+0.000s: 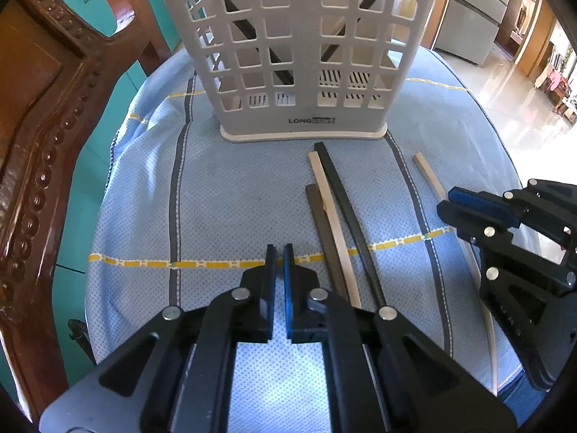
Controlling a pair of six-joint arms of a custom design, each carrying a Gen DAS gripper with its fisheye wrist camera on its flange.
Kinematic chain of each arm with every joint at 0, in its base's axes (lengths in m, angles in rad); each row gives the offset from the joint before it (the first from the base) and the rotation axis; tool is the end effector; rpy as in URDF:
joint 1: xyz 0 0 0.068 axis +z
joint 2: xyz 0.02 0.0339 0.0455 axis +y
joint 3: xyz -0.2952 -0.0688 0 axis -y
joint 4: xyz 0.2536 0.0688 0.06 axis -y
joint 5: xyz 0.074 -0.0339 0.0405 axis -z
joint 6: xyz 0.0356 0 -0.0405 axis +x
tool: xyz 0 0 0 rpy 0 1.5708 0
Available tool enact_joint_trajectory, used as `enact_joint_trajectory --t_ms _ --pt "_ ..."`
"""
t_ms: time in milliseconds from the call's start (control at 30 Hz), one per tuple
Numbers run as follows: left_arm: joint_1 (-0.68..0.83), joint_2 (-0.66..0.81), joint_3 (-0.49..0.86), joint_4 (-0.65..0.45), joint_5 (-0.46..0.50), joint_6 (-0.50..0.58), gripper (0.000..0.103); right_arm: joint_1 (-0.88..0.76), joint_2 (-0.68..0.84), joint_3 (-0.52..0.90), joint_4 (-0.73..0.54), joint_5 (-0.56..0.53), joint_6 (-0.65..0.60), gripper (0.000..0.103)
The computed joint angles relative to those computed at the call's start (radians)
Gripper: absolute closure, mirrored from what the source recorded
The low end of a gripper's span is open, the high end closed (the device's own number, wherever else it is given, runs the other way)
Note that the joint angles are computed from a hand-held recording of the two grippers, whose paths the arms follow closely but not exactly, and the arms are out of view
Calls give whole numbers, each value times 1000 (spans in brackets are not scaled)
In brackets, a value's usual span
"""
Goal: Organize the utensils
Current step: 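Grasp a light wooden stick with the right tool while the left tool grasps a dark chopstick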
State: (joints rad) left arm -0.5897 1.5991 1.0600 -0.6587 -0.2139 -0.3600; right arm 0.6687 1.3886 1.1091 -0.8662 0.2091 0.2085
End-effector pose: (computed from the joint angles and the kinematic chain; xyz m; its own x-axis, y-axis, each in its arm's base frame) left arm 0.2672 -0.1697 0.2286 -0.8931 0.1834 -0.4107 0.1758 0.9828 0.0566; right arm 0.2178 0.1626 0.2924 -0.8109 -0.3827 -0.4426 -0.3797 0.9197 -0.0996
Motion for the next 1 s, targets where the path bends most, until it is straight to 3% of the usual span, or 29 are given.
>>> enact_joint_trajectory --t_ms 300,633,800,1000 --pt "-29 24 14 -1 -35 -32 94 24 26 3 10 13 40 90" --pt "2 16 0 4 -29 -33 82 2 31 9 8 14 50 74" --pt "36 13 -10 19 -1 -27 57 -27 31 9 9 5 44 62" --pt "46 17 -14 30 3 -11 59 -44 31 7 16 -7 34 62"
